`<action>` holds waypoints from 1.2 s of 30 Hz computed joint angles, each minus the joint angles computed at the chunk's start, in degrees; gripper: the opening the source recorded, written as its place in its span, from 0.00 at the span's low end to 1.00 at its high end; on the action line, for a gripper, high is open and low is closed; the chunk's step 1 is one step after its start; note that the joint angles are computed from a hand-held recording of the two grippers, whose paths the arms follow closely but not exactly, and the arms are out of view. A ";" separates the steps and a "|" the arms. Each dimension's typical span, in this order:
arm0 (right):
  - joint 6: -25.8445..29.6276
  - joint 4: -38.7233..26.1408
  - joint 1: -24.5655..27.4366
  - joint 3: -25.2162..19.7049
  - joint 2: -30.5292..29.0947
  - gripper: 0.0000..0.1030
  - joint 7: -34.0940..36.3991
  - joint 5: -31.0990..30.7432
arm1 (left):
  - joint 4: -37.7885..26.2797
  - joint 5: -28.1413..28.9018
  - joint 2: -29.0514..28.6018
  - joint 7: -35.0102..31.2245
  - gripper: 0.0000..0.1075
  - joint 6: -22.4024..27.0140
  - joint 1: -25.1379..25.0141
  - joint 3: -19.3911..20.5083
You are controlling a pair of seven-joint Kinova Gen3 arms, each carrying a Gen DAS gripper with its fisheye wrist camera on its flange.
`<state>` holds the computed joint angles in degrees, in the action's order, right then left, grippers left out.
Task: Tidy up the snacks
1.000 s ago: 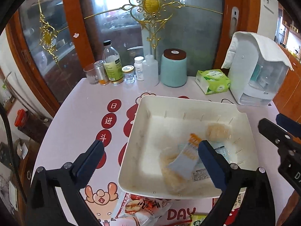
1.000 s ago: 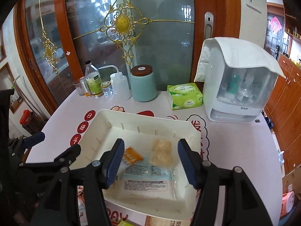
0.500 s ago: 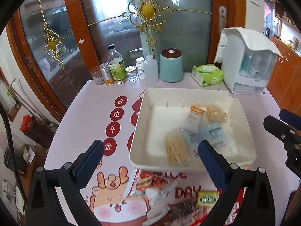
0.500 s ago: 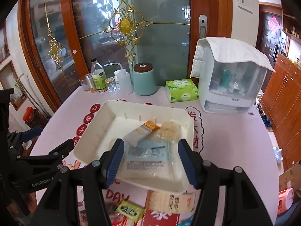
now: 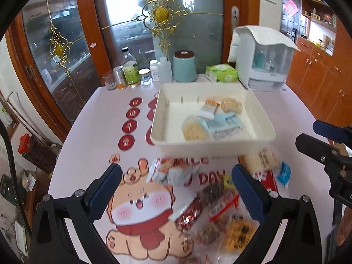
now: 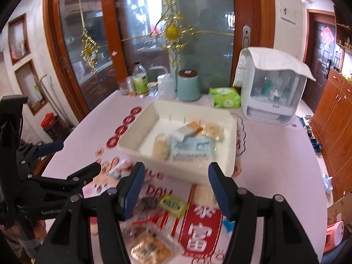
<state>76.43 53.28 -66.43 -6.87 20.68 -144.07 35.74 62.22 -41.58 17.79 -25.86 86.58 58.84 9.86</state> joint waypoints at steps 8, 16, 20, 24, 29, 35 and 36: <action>-3.97 12.79 -2.27 -3.62 -3.84 0.63 -7.74 0.77 | 15.86 -0.61 -5.85 8.10 0.93 -4.96 2.01 4.99; -9.77 24.18 -2.16 -7.19 -6.00 0.63 -19.58 0.59 | 28.20 -0.27 -6.55 12.60 0.93 -11.53 3.38 10.27; -15.90 29.25 0.54 -8.28 -6.88 0.64 -24.16 -3.22 | 31.38 0.63 -5.06 13.21 0.93 -14.24 4.50 10.44; -21.23 32.37 4.33 -8.69 -6.50 0.67 -25.00 -10.08 | 33.66 2.21 -4.60 12.78 0.93 -17.86 4.16 9.79; -27.59 35.36 6.21 -7.80 -6.06 0.80 -28.74 -14.48 | 37.30 5.48 -6.76 10.50 0.93 -24.73 1.38 9.53; -24.89 30.24 5.12 -6.94 -1.56 0.89 -26.40 -15.20 | 36.52 6.22 -5.46 5.45 0.93 -24.60 0.90 9.92; -24.32 29.44 4.86 -6.63 -0.93 0.90 -25.90 -15.36 | 36.20 6.03 -4.94 5.04 0.93 -24.26 1.19 9.77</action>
